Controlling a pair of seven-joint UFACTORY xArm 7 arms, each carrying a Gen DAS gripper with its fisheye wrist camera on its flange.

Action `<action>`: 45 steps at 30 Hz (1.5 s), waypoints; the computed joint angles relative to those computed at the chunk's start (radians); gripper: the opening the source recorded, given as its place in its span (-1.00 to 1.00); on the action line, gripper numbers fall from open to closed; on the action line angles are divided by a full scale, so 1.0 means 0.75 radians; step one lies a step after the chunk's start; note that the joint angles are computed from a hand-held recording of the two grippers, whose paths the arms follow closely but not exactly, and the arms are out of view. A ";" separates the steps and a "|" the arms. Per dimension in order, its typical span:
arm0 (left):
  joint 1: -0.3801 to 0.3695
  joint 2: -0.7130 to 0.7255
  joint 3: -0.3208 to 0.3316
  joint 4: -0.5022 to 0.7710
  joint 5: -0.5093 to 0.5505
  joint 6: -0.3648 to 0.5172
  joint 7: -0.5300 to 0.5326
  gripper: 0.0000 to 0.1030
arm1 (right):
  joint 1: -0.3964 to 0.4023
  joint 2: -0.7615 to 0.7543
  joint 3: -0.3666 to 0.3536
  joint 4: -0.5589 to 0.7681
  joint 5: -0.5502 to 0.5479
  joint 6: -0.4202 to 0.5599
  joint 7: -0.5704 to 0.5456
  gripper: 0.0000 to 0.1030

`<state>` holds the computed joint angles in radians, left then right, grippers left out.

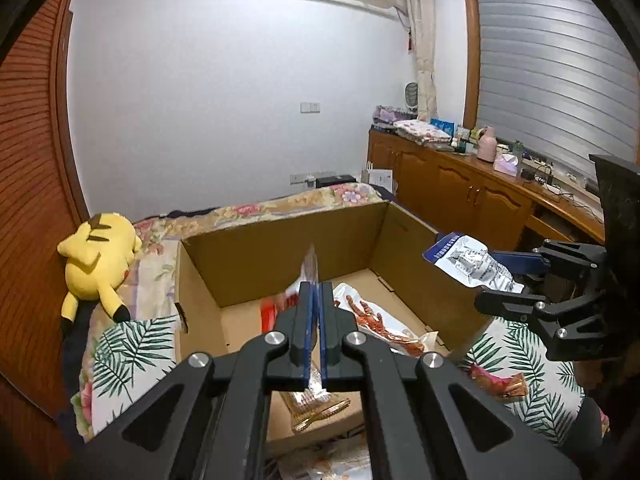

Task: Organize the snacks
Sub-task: 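Carry both bags into the box and open both tools to release them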

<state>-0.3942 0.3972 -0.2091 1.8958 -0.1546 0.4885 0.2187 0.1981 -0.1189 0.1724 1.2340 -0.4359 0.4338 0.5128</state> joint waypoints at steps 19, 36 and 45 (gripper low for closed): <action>0.000 0.018 0.013 0.001 0.014 0.091 -0.044 -0.85 | 0.058 0.199 -0.075 0.117 0.192 0.044 -0.163 0.14; 0.044 -0.193 -0.007 -0.267 -0.069 0.050 0.005 -0.51 | 0.058 0.037 -0.056 -0.011 0.074 -0.026 0.016 0.19; 0.045 -0.361 -0.005 -0.510 -0.132 -0.006 0.036 -0.42 | -0.039 -0.252 0.036 -0.285 0.078 -0.029 0.102 0.19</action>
<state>-0.3608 0.1264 -0.2130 1.5135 -0.2534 0.4842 0.2456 0.1686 -0.3076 0.1991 1.0205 -0.3771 0.4124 0.5890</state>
